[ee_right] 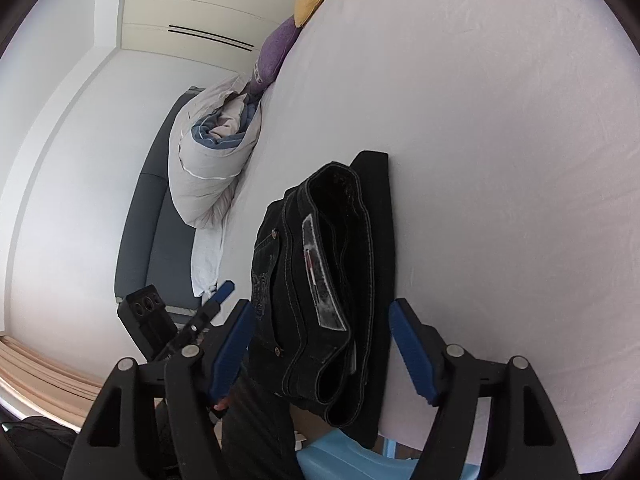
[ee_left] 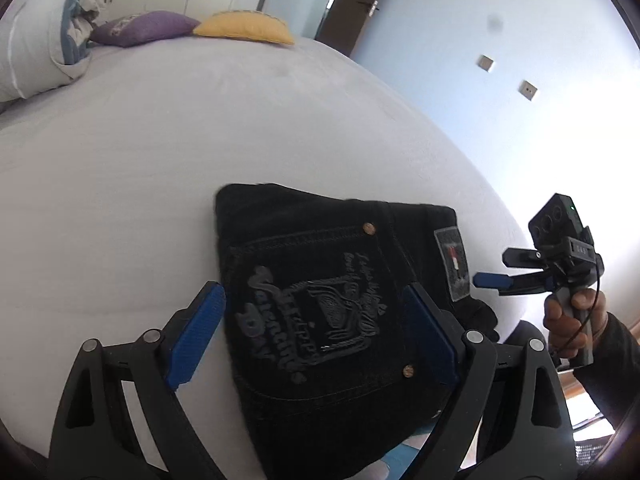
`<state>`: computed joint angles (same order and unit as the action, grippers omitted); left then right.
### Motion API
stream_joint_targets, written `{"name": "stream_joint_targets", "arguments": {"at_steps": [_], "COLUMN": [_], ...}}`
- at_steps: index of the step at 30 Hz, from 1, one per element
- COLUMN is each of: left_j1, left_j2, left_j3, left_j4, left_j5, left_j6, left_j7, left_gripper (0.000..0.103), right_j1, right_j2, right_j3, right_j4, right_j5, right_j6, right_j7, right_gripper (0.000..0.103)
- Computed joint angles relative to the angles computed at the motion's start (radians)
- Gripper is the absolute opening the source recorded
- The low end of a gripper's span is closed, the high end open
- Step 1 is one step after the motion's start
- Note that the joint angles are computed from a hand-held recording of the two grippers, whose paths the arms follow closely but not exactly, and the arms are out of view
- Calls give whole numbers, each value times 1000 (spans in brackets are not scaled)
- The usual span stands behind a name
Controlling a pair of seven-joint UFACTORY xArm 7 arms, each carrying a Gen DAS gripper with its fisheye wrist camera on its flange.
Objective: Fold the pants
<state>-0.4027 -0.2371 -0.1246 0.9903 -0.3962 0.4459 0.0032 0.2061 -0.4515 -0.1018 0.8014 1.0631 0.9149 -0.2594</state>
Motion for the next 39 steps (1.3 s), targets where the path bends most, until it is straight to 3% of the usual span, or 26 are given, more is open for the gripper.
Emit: {"name": "stream_joint_targets", "arguments": {"at_steps": [3,5,7,9,10,12,14,15,17,20,25,28,34,39], "left_j1": [36,45,67,77,78,80,98,75,60,40,32,32,26,8], "left_j2": [53,96,149,194,215,245,276,289,307,318,318,368,655,902], "left_j3": [24,46,40,22,11,-11,-46,-34,-49,-58,-59,-56,-33,-5], "left_j4": [27,60,108,152,175,224,269,293,334,372,439,539,895,1205], "left_j5": [8,-55,-61,-84,-95,-58,-79,-44,43,152,212,251,295,328], "left_j6": [57,125,210,286,311,353,370,378,389,389,363,330,366,510], "left_j7": [-18,18,9,39,64,59,75,47,9,-60,-112,-114,-147,-173], "left_gripper": [90,90,90,90,90,89,63,60,37,22,19,19,19,20], "right_j1": [-5,-9,-11,-12,-15,-19,-20,-19,-12,4,28,30,-29,-75], "right_j2": [71,125,161,196,210,230,233,230,223,212,202,259,536,752], "right_j3": [17,40,59,74,89,111,121,129,151,163,160,141,151,186], "right_j4": [44,75,101,136,156,189,205,210,222,242,305,413,720,934], "right_j5": [-41,-75,-91,-117,-159,-240,-283,-315,-393,-464,-501,-499,-509,-597], "right_j6": [10,6,-9,-1,2,6,6,1,-22,-42,-76,-84,-58,21], "right_j7": [39,74,97,119,142,187,208,217,237,251,249,213,196,255], "right_gripper": [73,72,61,58,49,42,37,33,28,24,22,23,23,23]}}
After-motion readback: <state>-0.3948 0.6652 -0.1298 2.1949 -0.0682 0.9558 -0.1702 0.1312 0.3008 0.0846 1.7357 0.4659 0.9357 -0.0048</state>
